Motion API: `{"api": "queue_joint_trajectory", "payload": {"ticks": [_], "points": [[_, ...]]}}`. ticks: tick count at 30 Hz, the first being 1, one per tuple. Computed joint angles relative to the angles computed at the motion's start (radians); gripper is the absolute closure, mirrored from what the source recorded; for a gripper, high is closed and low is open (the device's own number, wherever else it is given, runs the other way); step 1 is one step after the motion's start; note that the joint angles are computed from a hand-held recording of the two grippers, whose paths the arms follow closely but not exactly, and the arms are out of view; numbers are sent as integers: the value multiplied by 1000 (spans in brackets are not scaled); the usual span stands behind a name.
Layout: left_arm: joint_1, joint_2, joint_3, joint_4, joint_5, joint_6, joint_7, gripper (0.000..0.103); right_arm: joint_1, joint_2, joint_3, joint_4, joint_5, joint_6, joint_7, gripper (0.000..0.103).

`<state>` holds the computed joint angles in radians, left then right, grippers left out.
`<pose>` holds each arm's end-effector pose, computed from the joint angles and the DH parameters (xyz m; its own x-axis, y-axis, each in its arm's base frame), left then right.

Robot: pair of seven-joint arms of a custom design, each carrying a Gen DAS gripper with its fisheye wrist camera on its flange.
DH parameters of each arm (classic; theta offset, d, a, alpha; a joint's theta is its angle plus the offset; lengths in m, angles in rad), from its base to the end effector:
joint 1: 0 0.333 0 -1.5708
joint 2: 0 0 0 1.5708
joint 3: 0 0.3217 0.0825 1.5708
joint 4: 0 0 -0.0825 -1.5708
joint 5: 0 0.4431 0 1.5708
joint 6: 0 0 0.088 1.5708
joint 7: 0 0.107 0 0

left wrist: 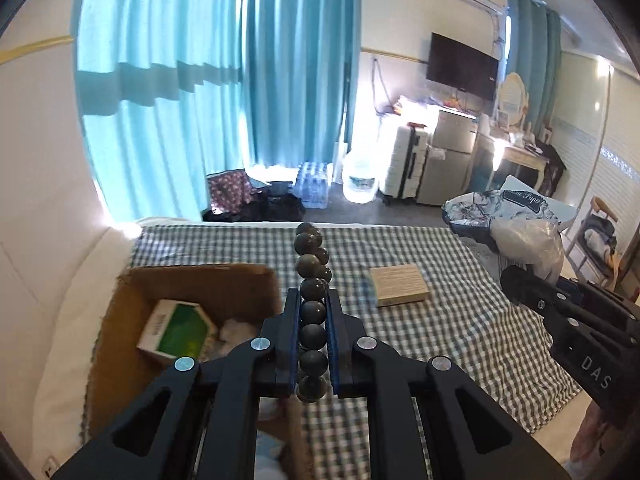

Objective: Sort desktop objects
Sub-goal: 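Carry the bracelet and plastic bag over the box and open both tools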

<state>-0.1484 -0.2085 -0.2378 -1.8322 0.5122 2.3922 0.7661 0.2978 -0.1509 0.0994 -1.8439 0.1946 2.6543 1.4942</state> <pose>0.5524 -0.2366 0.7054 0.1391 -0.9891 0.0489 -0.6080 -0.1243 -0.7842 0.5732 0.2399 0.7013 0.4017 -0.9085 -0.1151 -0.5590 -0.1437 -0.8166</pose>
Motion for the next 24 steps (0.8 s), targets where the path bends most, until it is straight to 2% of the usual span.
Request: {"api": "queue_joint_trajectory", "payload": {"ticks": [4,10,14,16,20,22,24], "points": [[27,-70,38,-76,-37,-6,9,92,49,37,22,58,63,-30,-35,80],[66,-128,64,-202,-87,11,6,92,113,145,58,146,64,-65,-57,80],[77,-132,76,-262,-127,36,17,92,140,210,62,185,71,-99,-48,79],[81,-127,80,-273,-155,24,15,92,145,234,63,195,99,-110,-63,79],[95,-109,73,-277,-145,31,-2,92,152,282,64,229,141,-131,-79,75],[97,-106,77,-279,-152,45,-5,90,154,302,68,251,166,-132,-92,73],[107,-109,71,-283,-139,49,-31,82,153,315,72,267,200,-133,-111,68]]}}
